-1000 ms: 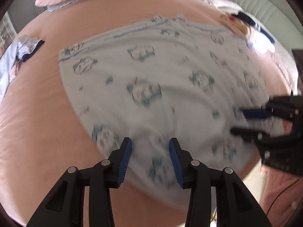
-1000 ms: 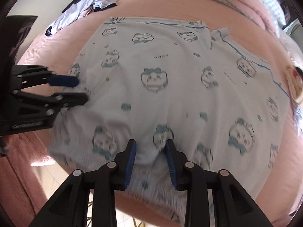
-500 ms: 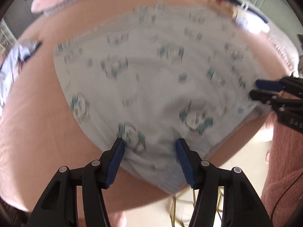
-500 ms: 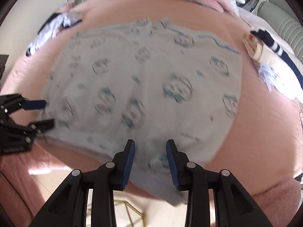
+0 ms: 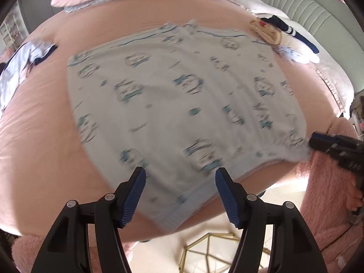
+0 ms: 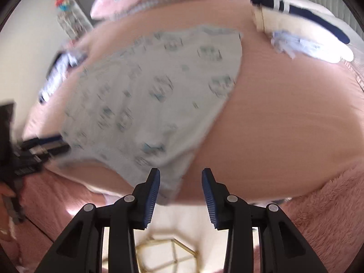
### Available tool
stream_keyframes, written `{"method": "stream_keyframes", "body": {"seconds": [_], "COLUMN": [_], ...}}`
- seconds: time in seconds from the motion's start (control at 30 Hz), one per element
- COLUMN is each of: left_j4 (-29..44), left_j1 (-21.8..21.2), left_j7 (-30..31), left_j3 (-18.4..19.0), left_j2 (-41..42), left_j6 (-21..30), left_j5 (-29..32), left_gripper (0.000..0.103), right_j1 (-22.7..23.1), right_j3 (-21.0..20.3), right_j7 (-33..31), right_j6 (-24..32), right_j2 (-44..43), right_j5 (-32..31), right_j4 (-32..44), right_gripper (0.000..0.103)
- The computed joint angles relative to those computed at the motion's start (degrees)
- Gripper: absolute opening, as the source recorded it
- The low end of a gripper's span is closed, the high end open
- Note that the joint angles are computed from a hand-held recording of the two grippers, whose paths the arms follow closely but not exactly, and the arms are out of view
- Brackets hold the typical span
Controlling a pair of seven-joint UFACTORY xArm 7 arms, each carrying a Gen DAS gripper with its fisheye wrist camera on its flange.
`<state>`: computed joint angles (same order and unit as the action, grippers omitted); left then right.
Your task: Fold clothes
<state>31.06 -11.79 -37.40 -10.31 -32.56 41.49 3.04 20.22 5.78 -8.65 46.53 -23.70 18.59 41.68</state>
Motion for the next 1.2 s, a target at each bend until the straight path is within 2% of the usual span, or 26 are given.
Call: {"method": "stream_keyframes", "body": {"seconds": [0.03, 0.07, 0.1, 0.13, 0.27, 0.33, 0.43, 0.53, 0.57, 0.6, 0.63, 0.7, 0.77, 0.83, 0.9, 0.93, 1.03, 1.13, 1.17, 1.2], "left_j4": [1.21, 3.01, 4.75, 5.84, 6.65, 7.94, 12.37, 19.11, 20.21, 20.63, 19.23, 18.23, 18.56, 18.78, 19.35, 21.26, 29.97, 38.43, 41.02, 43.03], "left_j1": [-0.86, -1.95, -3.03, -2.7, -3.29, -2.34, 0.45, 1.53, 1.83, 2.22, 2.23, 1.94, 2.03, 2.03, 2.17, 3.27, 6.35, 6.98, 6.65, 6.39], "left_j7": [1.66, 3.64, 5.49, 4.95, 3.26, 2.7, -0.74, -0.98, -0.48, 0.24, 1.16, 2.48, 4.68, 7.48, 13.69, 14.52, 14.08, 11.92, 11.5, 11.52], "left_j3": [0.55, 1.19, 1.87, 0.46, -0.09, -0.05, -0.19, 0.18, 0.64, 1.21, 1.98, 3.26, 4.64, 5.19, 7.0, 7.58, 9.02, 10.37, 10.87, 11.09], "left_j2": [2.79, 5.41, 8.05, 8.9, 7.21, 8.09, 12.61, 17.52, 18.37, 18.79, 17.45, 17.31, 20.34, 20.97, 23.43, 26.17, 36.26, 44.86, 47.37, 49.33], "left_j6": [0.39, 3.19, 5.72, 7.68, 8.12, 6.09, 3.82, 6.59, 6.58, 5.88, 4.86, 2.57, -1.03, -3.39, -10.88, -13.77, -17.87, -18.6, -18.35, -18.07], "left_j5": [-0.78, -1.93, -2.96, -1.87, -2.18, -1.07, 1.96, 5.24, 6.46, 7.75, 7.46, 4.27, 1.08, -0.54, -3.75, -3.65, -4.64, -0.9, 0.99, 2.16], "left_gripper": [0.061, 0.061, 0.061, 0.061, 0.061, 0.061, 0.061, 0.061, 0.061, 0.061, 0.061, 0.061, 0.061, 0.061, 0.061, 0.061, 0.061, 0.061, 0.057, 0.044], "right_j1": [1.03, -0.08, 0.7, 0.54, -0.99, -2.02, -5.17, -7.86, -7.94, -7.48, -9.09, -10.7, -12.16, -13.81, -13.48, -13.24, -12.8, -12.55, -13.34, -13.89], "right_j3": [-1.18, -0.33, -1.87, -2.53, -4.54, -5.34, -4.37, -2.95, -2.61, -3.28, -1.65, -0.16, 0.53, 2.49, 3.15, 3.6, 4.64, 4.06, 4.34, 4.71], "right_j7": [0.36, -0.81, -2.38, -3.25, -7.19, -9.49, -7.3, -4.2, -1.25, 0.91, 1.95, 3.75, 4.21, 1.6, -0.53, -0.72, -0.47, 2.32, 1.91, 1.06], "right_j6": [0.84, 0.26, 2.07, 2.89, 4.07, 2.84, 1.52, 4.7, 5.6, 7.42, 8.16, 9.59, 10.29, 10.19, 8.32, 7.02, 4.02, 5.83, 5.62, 4.47], "right_j2": [0.2, -0.11, -0.1, -0.04, 1.77, 7.56, 17.94, 31.21, 35.12, 38.99, 41.52, 46.59, 47.49, 49.31, 49.86, 50.52, 52.51, 54.49, 53.7, 52.43], "right_j5": [-0.89, 0.24, 2.27, 3.11, 5.79, 7.72, 6.9, 3.37, -0.35, -2.21, -1.68, -0.05, 1.23, 4.66, 4.56, 5.3, 7.4, 6.52, 7.33, 8.31], "right_j4": [0.27, -0.49, 0.32, 1.06, 5.12, 10.89, 22.28, 38.33, 43.12, 47.9, 50.38, 55.42, 55.11, 55.6, 55.57, 56.05, 57.73, 59.76, 58.29, 56.15], "right_gripper": [0.038, 0.038, 0.038, 0.038, 0.038, 0.038, 0.038, 0.038, 0.038, 0.038, 0.038, 0.038, 0.038, 0.037, 0.032, 0.032, 0.032, 0.032, 0.032, 0.032]}}
